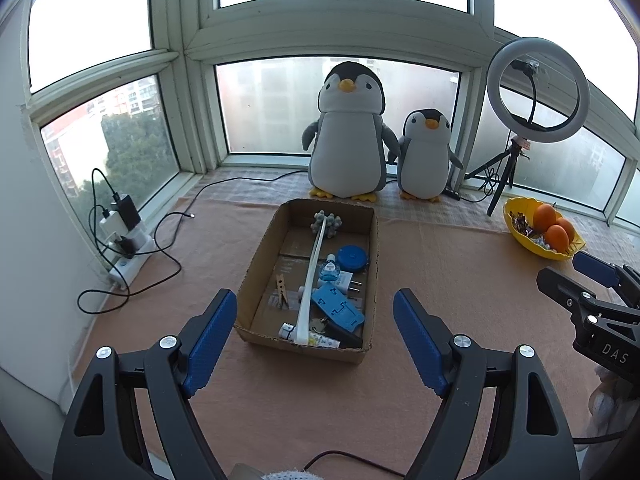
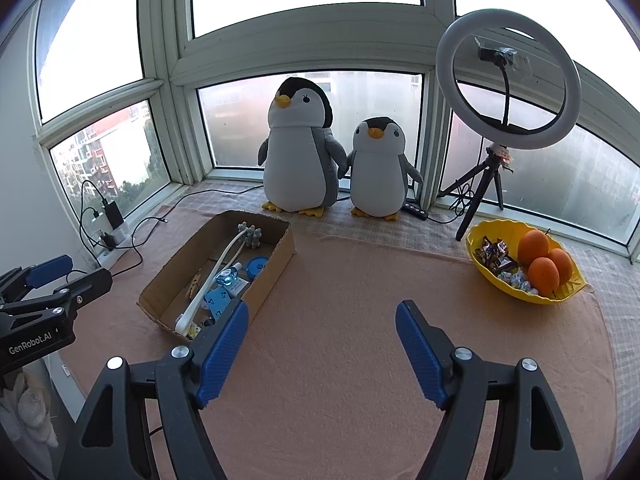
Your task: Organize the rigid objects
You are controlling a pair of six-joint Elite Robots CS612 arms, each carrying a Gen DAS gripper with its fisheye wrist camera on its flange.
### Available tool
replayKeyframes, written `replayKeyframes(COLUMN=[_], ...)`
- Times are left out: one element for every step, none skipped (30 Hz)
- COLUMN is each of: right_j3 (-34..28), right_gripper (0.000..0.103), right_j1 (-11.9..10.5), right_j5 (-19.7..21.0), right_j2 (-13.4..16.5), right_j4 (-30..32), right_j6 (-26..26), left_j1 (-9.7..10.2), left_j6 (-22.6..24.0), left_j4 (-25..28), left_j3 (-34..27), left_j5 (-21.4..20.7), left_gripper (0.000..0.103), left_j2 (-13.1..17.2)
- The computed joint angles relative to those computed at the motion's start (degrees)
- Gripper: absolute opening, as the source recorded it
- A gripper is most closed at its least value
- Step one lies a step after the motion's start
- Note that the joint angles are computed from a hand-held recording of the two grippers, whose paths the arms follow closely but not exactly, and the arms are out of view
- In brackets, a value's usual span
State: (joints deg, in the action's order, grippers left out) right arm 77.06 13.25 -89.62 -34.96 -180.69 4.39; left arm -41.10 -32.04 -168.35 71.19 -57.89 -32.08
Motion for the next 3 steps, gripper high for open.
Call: replayKeyframes(right_j3=[0.0, -0.1, -0.1], right_gripper=[0.073, 0.073, 0.073], right_j1=[0.0, 0.0, 0.0], right_j5=[0.0, -0.1, -0.2], right_j2=[0.0, 0.1, 0.1], right_j4=[0.1, 0.2, 0.4], right_j6=[0.1, 0.2, 0.3], left_j1=[0.02, 0.06, 0.12], left_j6=[-0.1, -0.5, -0.8], left_j4=[-0.1, 0.1, 0.4], left_j3=[0.0, 0.0, -0.1], left_j5=[0.0, 0.1, -0.1], left_gripper=[0.081, 0.081, 0.081], left_j2=[0.1, 0.1, 0.1])
